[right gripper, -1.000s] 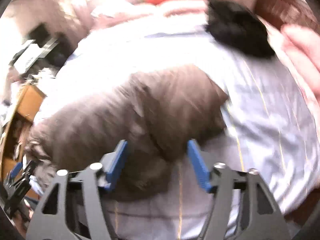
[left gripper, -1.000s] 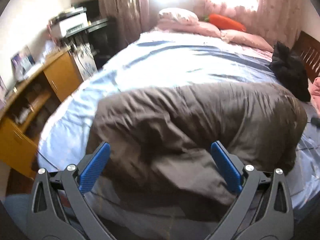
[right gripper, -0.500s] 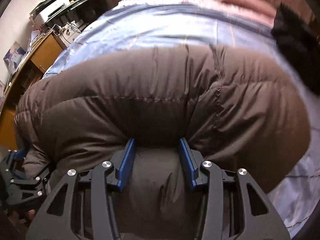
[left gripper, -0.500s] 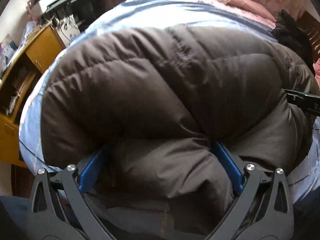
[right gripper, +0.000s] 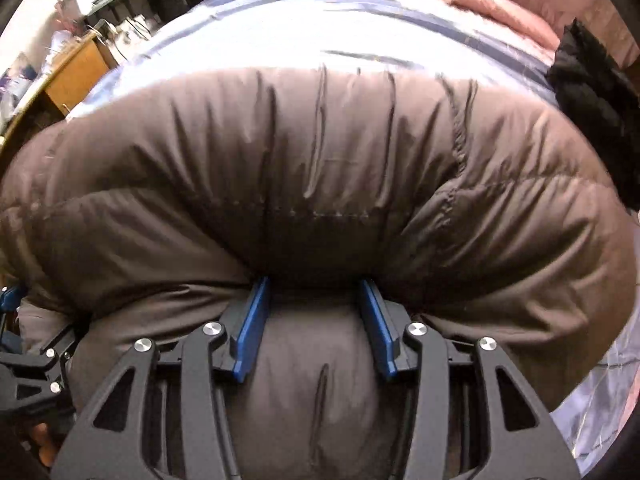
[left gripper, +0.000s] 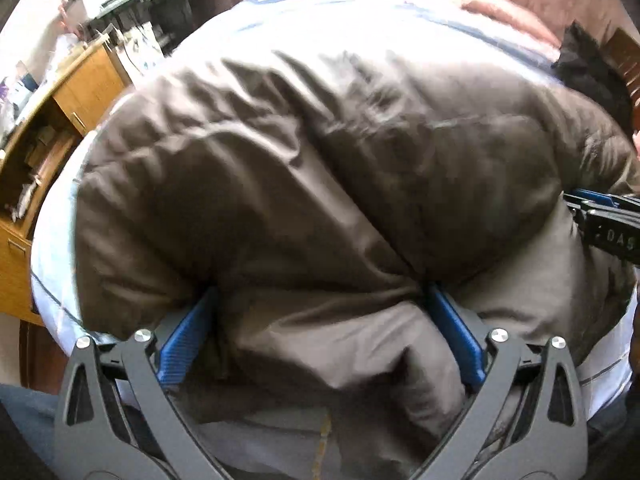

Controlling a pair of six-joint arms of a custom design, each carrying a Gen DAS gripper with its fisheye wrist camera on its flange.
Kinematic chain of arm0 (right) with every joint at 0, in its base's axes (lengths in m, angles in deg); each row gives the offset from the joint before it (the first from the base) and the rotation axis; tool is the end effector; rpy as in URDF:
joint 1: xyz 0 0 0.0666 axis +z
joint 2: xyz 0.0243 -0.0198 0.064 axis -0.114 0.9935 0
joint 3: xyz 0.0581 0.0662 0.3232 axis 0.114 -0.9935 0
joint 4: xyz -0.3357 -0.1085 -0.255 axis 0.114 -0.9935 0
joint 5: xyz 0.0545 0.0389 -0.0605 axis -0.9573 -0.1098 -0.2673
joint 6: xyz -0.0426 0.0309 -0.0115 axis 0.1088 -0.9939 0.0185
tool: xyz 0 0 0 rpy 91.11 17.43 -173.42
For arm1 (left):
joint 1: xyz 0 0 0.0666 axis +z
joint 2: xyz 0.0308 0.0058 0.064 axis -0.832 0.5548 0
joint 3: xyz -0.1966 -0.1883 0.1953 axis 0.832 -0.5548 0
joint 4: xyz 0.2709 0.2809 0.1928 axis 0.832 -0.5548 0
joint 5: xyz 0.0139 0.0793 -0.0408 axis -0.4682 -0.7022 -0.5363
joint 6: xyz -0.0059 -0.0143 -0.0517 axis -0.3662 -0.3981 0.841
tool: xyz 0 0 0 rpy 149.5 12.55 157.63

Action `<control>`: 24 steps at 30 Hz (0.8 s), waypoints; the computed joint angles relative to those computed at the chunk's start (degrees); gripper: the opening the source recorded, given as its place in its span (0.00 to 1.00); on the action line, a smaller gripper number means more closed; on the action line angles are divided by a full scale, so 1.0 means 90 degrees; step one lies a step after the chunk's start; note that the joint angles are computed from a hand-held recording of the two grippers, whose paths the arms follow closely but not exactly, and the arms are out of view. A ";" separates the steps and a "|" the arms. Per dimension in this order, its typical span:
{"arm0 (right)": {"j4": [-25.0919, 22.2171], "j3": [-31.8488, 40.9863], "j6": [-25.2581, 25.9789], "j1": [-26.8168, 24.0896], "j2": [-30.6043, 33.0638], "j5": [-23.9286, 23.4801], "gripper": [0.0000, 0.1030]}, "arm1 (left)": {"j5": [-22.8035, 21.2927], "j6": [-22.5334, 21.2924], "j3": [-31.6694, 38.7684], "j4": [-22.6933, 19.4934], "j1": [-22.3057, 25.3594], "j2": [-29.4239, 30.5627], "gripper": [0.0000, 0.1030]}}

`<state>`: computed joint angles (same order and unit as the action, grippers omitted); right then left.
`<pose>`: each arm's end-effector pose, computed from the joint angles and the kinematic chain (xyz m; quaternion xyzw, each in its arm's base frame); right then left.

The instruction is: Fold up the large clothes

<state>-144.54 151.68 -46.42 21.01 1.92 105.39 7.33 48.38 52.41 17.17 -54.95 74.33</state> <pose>0.5042 0.2512 0.3964 0.1689 0.9591 -0.0094 0.2269 0.6168 0.0066 0.3783 0.2263 0.9389 -0.0447 0.2552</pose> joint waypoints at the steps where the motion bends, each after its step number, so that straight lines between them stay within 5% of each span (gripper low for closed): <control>1: 0.0187 -0.0180 -0.0144 -0.0027 -0.0310 -0.0046 0.47 | 0.0081 -0.0065 -0.0183 0.0227 0.0032 -0.0234 0.97; 4: 0.0883 -0.0712 -0.0355 -0.0153 -0.1255 0.0633 0.62 | 0.0810 -0.0120 -0.0439 0.1018 0.0170 -0.0885 0.98; 6: 0.0598 -0.0730 -0.0595 -0.0391 -0.1445 0.1257 0.63 | 0.1097 -0.0274 0.0031 0.0760 0.0101 -0.0731 0.98; 10: 0.0622 -0.1504 -0.1712 -0.1159 -0.1840 0.0590 0.59 | 0.0698 -0.0739 0.1215 -0.0084 -0.0339 0.0199 0.98; 12: 0.0829 -0.2032 -0.2173 -0.1454 -0.1998 0.0085 0.44 | 0.0380 -0.0629 0.1423 -0.0322 -0.0421 0.0526 0.98; 16: 0.0796 -0.2277 -0.2351 -0.1617 -0.1845 -0.0266 0.41 | 0.0143 -0.0481 0.1411 -0.0707 -0.0383 0.0891 0.98; 22: -0.0133 -0.1428 -0.2478 -0.1193 -0.1200 0.0437 0.41 | 0.0301 -0.0401 0.1649 -0.1024 -0.0333 0.1023 0.98; 24: 0.0092 -0.1339 -0.2194 -0.0891 -0.1353 0.0607 0.41 | 0.0646 -0.0330 0.1429 -0.0860 -0.0211 0.0763 0.98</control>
<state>-143.71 139.63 -66.17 12.99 -10.26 110.85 13.15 45.41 65.27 9.42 -56.85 81.20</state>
